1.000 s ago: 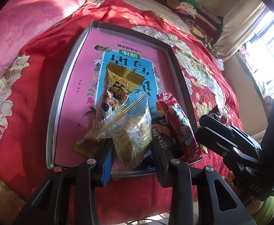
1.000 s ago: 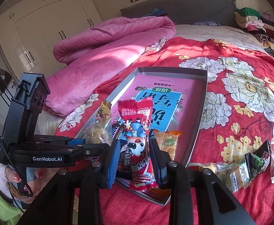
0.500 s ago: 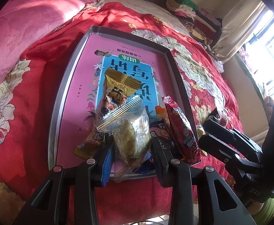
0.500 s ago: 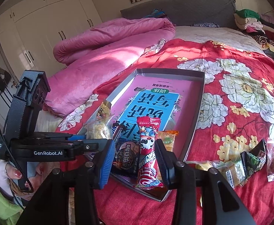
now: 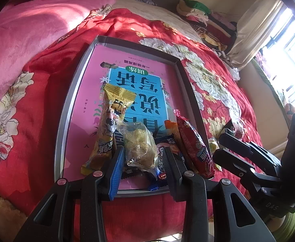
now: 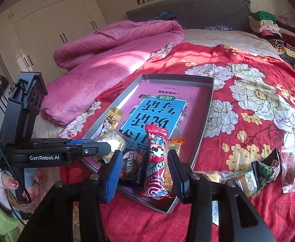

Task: Organize snacks
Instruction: 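Lower the pastry bag into the tray with the left tool while the right tool lowers the red stick, then open both tools to release the snacks and lift away from the tray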

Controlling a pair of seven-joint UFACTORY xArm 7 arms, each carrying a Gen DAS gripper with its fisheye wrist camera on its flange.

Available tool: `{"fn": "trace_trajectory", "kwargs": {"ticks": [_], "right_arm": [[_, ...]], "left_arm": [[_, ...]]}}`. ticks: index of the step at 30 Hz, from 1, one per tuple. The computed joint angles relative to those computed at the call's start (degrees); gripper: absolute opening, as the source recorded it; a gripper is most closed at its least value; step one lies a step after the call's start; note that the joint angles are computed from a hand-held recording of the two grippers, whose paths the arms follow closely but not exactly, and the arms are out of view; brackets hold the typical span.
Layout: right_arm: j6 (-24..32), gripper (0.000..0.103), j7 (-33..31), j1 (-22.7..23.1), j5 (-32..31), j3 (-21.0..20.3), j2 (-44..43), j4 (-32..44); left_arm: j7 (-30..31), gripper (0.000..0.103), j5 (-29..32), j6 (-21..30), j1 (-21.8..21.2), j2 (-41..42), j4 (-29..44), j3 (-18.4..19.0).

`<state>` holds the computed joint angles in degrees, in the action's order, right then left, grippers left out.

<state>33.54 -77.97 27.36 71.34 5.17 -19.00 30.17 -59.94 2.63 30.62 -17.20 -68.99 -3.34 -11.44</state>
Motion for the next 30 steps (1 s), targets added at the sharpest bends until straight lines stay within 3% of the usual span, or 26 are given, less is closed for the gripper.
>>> {"fn": "trace_trajectory", "kwargs": {"ticks": [8, 13, 30], "right_arm": [[-0.56, 0.046, -0.60, 0.33, 0.35, 0.08, -0.94, -0.56], [-0.92, 0.048, -1.13, 0.60, 0.81, -0.07, -1.33, -0.72], [-1.22, 0.054, -1.65, 0.71, 1.32, -0.33, -2.39, -1.22]], "left_arm": [[-0.88, 0.040, 0.78, -0.07, 0.14, -1.15, 0.03, -1.05], [-1.94, 0.052, 1.65, -0.07, 0.44, -3.26, -0.10, -2.11], [-4.22, 0.062, 4.91, 0.24, 0.42, -6.53, 0.37, -4.67]]}}
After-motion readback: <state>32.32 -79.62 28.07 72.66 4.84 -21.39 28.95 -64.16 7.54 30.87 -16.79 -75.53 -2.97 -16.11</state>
